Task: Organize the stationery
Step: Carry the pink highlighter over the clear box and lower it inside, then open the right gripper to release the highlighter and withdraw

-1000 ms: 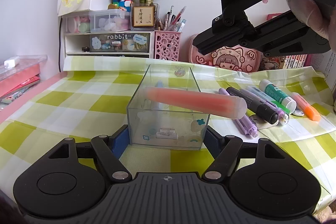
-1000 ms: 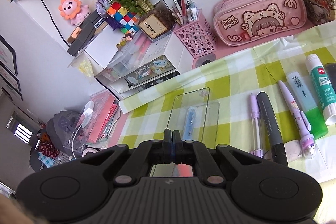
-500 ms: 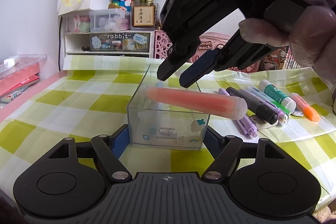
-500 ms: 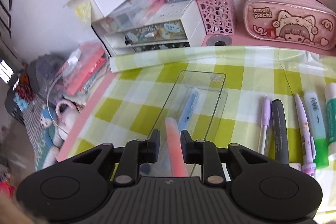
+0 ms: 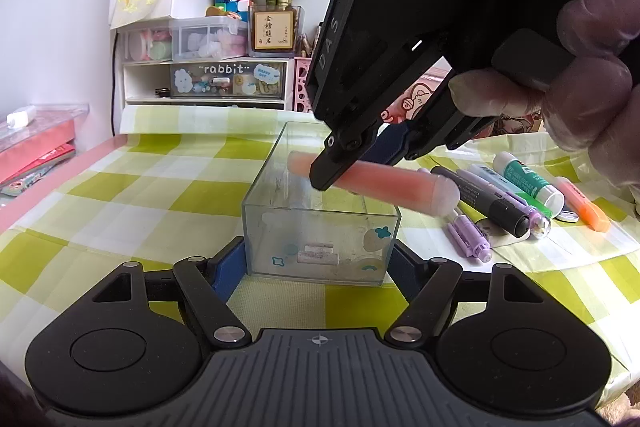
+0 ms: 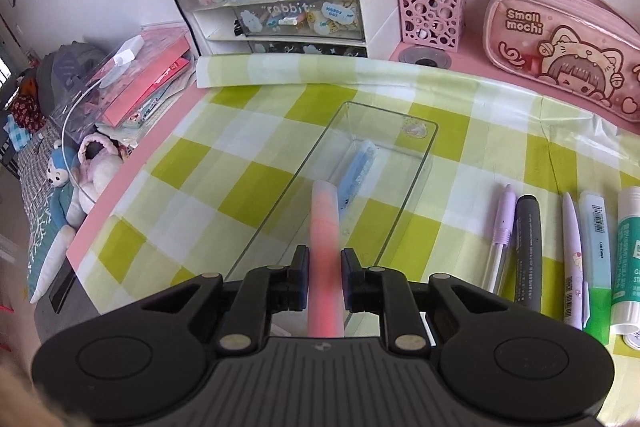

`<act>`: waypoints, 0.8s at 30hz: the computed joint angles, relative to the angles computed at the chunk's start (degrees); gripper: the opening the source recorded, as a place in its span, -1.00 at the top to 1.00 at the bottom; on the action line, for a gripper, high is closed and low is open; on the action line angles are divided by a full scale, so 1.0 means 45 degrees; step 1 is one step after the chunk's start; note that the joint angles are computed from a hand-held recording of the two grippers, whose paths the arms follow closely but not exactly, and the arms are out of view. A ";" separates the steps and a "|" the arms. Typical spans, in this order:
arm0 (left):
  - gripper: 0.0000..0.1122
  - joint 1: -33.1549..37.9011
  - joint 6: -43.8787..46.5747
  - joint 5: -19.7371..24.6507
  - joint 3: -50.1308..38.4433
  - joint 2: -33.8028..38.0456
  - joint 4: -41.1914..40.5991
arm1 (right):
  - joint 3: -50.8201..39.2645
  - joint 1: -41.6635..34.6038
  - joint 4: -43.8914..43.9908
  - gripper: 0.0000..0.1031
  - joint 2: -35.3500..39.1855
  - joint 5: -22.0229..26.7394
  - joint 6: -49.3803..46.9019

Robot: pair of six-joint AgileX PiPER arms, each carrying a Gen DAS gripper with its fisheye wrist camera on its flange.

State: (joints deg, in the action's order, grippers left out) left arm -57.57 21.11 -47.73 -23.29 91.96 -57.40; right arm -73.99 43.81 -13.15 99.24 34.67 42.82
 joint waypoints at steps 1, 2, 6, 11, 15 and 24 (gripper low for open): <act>-0.31 -0.0021 0.0015 -0.0013 -0.0001 -0.0002 -0.0030 | 0.0067 -0.0018 -0.0298 0.60 -0.0098 -0.0098 0.0514; -0.31 -0.0038 0.0021 -0.0023 -0.0001 -0.0003 -0.0051 | 0.0129 -0.0069 -0.0472 0.60 -0.0183 -0.0184 0.0918; -0.31 -0.0047 0.0016 -0.0027 0.0027 -0.0024 -0.0048 | -0.0403 -0.0307 -0.1169 0.60 0.0051 -0.0003 0.2994; -0.31 -0.0044 0.0017 0.0006 0.0044 -0.0068 -0.0045 | -0.1715 -0.0345 -0.1280 0.60 0.1074 0.0853 0.4109; -0.31 -0.0034 0.0046 0.0035 0.0002 -0.0061 -0.0066 | -0.2088 -0.0439 -0.0962 0.60 0.1542 0.1127 0.4042; -0.31 -0.0031 0.0036 0.0011 -0.0034 -0.0015 -0.0067 | -0.0773 -0.1605 0.4129 0.52 0.1083 -0.1172 -0.0158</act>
State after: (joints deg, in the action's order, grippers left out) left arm -57.71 21.27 -47.68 -23.45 91.90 -57.70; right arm -77.46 36.59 5.43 104.11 29.40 42.11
